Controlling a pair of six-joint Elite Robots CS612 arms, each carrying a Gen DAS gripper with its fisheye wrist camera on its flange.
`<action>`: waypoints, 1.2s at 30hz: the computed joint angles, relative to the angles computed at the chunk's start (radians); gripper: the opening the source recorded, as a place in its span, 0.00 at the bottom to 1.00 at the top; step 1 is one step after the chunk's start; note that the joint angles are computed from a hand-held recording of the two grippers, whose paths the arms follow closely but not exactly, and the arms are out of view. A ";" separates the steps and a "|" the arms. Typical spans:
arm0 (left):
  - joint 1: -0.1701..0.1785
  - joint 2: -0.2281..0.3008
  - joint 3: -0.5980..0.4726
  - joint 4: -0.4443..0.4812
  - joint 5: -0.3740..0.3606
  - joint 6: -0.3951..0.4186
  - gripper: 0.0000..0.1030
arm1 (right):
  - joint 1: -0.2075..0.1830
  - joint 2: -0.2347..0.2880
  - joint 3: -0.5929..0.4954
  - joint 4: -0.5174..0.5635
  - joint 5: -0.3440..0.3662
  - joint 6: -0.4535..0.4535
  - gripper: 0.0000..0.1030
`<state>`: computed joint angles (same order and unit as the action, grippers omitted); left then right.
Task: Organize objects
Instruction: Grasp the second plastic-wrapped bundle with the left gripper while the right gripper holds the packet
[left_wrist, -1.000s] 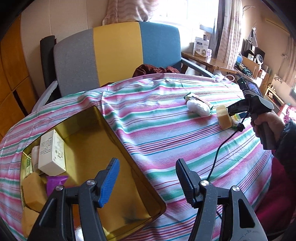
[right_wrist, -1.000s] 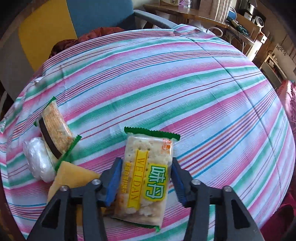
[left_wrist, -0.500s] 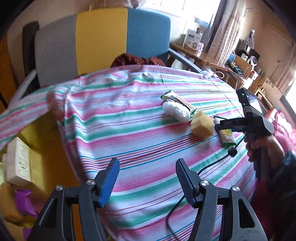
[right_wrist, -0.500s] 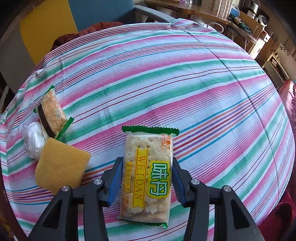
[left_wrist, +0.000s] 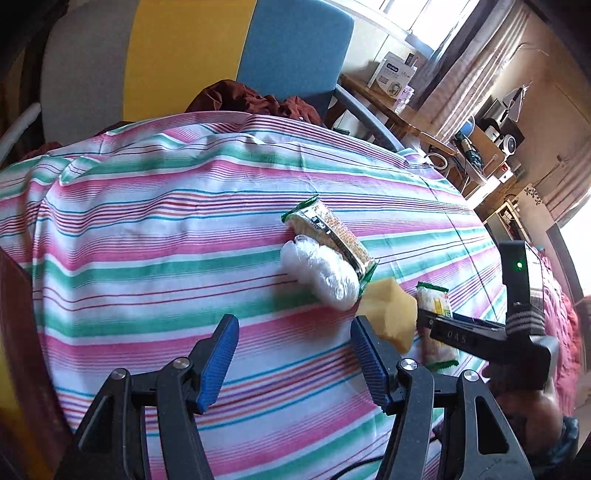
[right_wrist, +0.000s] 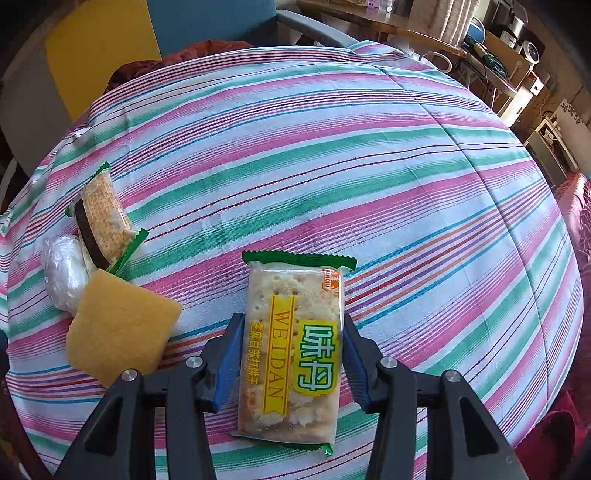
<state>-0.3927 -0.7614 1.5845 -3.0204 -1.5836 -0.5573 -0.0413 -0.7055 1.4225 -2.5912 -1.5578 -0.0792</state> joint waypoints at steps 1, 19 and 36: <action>-0.003 0.009 -0.017 0.013 0.016 0.005 0.62 | -0.001 0.000 0.001 0.000 0.001 0.001 0.49; -0.005 0.097 -0.121 0.078 0.029 0.050 0.35 | 0.002 -0.010 0.022 -0.042 -0.016 -0.052 0.48; -0.080 0.010 0.152 -0.169 0.221 0.184 0.35 | -0.032 0.001 0.016 -0.065 0.022 -0.075 0.49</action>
<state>-0.4723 -0.7518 1.7364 -3.1891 -1.3623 -0.3733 -0.0729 -0.7049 1.4385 -2.6562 -1.5360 -0.1542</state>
